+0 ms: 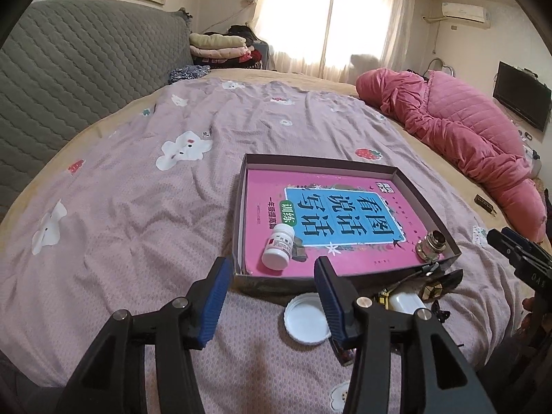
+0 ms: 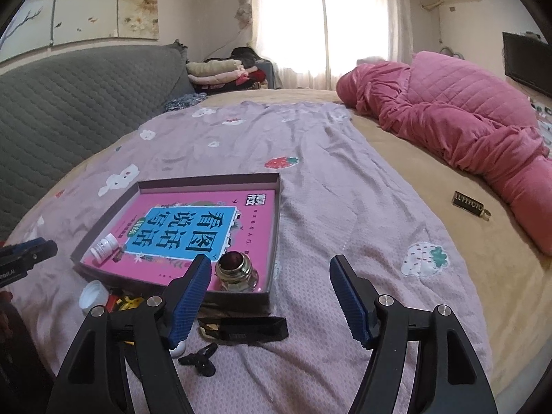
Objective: Organize rigid objects
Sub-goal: 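Withdraw both open tools from the tray back toward the remaining objects, then grasp the white bottle cap with the left tool while the right tool grasps the small black clip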
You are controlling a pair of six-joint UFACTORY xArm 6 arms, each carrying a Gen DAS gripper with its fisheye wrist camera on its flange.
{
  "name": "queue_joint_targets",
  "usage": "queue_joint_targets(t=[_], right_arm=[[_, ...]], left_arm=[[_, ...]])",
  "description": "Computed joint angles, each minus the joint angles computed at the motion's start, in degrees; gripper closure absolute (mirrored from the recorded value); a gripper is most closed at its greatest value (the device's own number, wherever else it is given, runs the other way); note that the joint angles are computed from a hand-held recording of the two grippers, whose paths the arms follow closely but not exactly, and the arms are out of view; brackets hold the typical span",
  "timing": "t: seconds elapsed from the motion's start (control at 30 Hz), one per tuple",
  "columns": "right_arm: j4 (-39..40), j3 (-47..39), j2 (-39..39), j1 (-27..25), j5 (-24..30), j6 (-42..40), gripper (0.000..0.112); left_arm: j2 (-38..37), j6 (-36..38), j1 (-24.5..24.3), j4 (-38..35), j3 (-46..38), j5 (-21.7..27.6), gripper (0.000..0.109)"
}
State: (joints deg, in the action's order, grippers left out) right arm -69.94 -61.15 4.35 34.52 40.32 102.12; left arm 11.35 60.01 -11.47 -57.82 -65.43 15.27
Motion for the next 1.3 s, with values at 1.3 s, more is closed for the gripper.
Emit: queue_joint_targets(t=[1.3], right_arm=[[22.74, -1.42, 5.92, 1.94, -9.43, -22.32, 0.040]], left_arm=[[-4.48, -4.31, -0.27, 8.85, 6.56, 3.76, 0.058]])
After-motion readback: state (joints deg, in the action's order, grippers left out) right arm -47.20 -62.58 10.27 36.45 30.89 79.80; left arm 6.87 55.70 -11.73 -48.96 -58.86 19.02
